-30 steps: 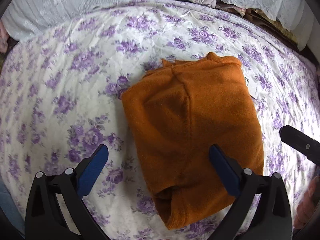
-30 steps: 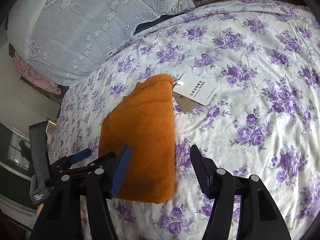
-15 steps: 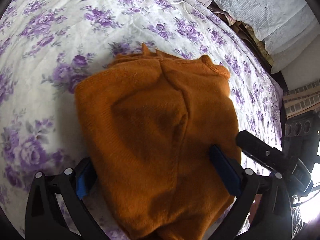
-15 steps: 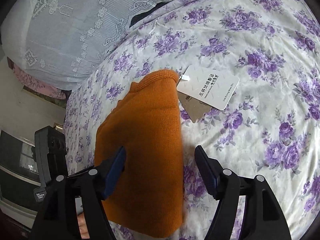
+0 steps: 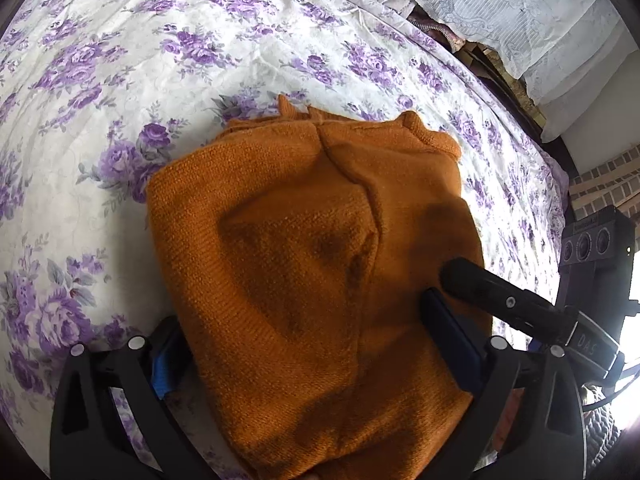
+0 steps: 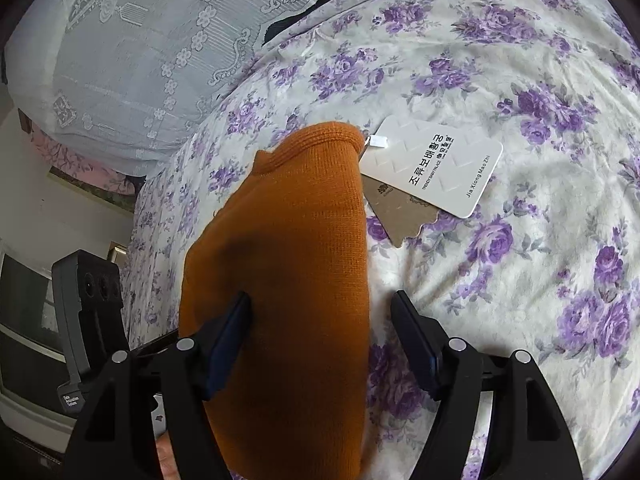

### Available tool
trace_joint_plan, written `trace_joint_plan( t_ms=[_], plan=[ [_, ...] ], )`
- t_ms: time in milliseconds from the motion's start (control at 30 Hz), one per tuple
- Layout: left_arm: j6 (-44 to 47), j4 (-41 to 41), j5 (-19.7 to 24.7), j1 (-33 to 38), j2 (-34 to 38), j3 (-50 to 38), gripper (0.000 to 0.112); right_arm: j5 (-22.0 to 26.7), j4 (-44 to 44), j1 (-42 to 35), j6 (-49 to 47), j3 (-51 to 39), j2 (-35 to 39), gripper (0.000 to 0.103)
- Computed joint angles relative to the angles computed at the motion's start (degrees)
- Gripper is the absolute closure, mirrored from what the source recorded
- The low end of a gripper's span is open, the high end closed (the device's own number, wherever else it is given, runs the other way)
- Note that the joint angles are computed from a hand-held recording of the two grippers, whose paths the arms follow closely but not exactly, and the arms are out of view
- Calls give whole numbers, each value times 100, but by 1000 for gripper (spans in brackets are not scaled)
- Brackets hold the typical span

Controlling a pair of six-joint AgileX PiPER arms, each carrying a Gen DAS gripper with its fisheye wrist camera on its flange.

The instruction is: Fold small clothes

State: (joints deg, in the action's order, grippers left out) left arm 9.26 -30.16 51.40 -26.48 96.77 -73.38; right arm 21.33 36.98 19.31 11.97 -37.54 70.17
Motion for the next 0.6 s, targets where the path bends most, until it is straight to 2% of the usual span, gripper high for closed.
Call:
trace_joint_plan(
  t_ms=[33,167,233,333,400,500,600],
  plan=[
    [74,-46,-36,12,-22,42,13,-6,32,-1,-50,9,0,30],
    [1283,-954,-741,212,-549,1007,13,-82,151,16,-219,50,5,27],
    [1022,-605,-821,70,-669,1062,13,-124,-213,128,113,17,18,26],
    [425,-156,-775,-88,-627,888,13,-135,-575,223,409,-51,68,24],
    [322,-264,-585,-6,-510,726,13,-102,-606,224,385,-91,99,23],
    [242,-447,-258,156,-204,354,13,-127,40,84,-238,-3,81,23],
    [-4,-359,-148,126,15,48,13,-155,816,-79,-955,105,57,22]
  ],
)
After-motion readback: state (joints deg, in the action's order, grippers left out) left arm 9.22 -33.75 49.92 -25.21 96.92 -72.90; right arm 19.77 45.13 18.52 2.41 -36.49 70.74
